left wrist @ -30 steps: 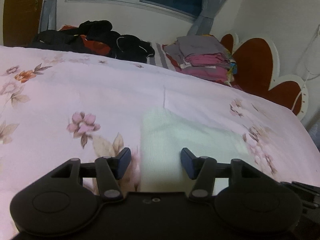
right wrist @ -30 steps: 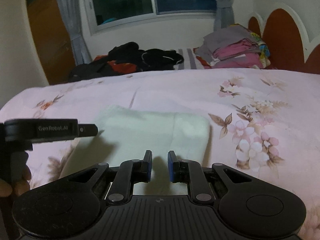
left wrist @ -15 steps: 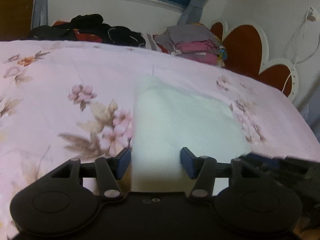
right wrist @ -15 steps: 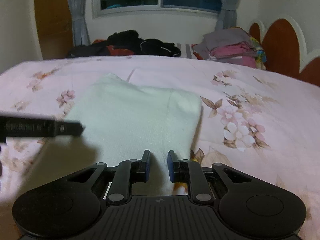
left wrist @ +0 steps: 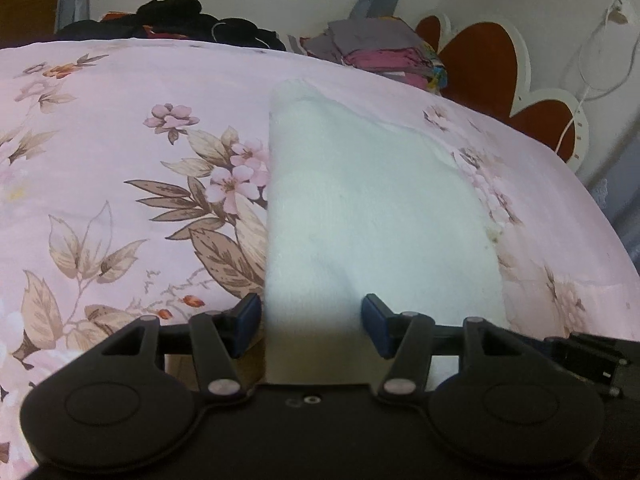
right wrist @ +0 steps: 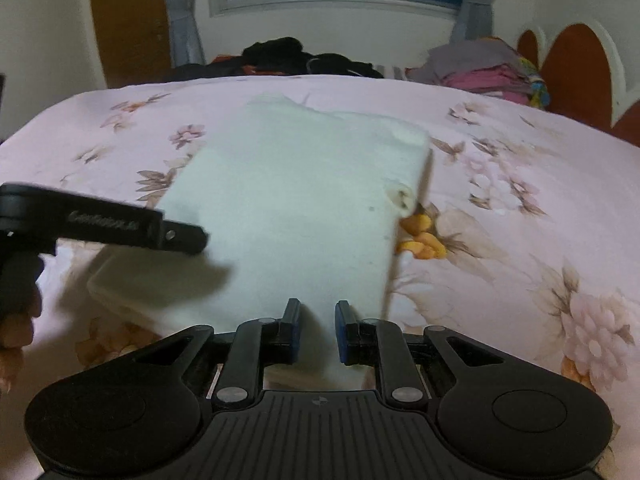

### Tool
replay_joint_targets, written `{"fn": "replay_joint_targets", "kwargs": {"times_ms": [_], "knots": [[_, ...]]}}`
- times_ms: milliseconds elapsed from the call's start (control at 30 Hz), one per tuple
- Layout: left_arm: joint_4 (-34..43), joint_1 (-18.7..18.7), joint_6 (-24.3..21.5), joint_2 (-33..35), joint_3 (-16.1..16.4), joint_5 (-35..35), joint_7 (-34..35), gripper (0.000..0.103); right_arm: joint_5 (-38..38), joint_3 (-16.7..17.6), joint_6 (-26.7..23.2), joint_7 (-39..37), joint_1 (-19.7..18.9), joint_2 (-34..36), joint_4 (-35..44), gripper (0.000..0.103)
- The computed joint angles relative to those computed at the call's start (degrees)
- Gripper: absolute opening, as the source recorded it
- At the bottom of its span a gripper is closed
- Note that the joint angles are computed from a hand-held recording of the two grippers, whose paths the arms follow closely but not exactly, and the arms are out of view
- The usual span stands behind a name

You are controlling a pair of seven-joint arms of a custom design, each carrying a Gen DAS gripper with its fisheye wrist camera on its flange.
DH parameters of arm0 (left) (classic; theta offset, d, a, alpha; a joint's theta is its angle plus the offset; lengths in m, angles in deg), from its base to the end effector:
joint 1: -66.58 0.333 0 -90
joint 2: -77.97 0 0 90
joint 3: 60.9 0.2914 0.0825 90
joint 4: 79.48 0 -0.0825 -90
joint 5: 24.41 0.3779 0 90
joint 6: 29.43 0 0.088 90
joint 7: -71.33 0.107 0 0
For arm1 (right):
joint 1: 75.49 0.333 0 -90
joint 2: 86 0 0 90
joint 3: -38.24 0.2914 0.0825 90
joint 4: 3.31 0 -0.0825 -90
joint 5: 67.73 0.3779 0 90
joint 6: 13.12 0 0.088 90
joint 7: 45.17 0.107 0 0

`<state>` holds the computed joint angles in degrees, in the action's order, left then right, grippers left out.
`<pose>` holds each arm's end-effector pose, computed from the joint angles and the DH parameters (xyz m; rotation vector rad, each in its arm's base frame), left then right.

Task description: Fold small clothes

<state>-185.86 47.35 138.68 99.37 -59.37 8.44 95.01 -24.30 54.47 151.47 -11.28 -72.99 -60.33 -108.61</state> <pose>0.6199 -0.2360 0.3749 -2.1463 1.5454 -0.9120 0.6442 0.1592 0.3281 -2.1268 1.1742 -0.3178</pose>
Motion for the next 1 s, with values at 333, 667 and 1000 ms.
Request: {"fn": "replay_joint_targets", "kwargs": {"times_ms": [333,667,1000], "knots": [[-2.9,5.6,2.0,-1.8,-5.6,-10.7,13.1,0.064,-3.9,-3.0,3.8,12.0,3.2,-3.0,-4.2,0.016],[-2.2,6.9,4.1,-2.0,-6.4,-19.0,22.3,0.073,-6.6,-2.4,6.2,21.6,2.8,-5.8,-5.8,0.064],[5.8,6.5,2.5,3.6,-4.9,-22.1,24.4,0.073,-5.7,-1.4,-1.6,24.8,0.0,3.9,9.0,0.064]]}}
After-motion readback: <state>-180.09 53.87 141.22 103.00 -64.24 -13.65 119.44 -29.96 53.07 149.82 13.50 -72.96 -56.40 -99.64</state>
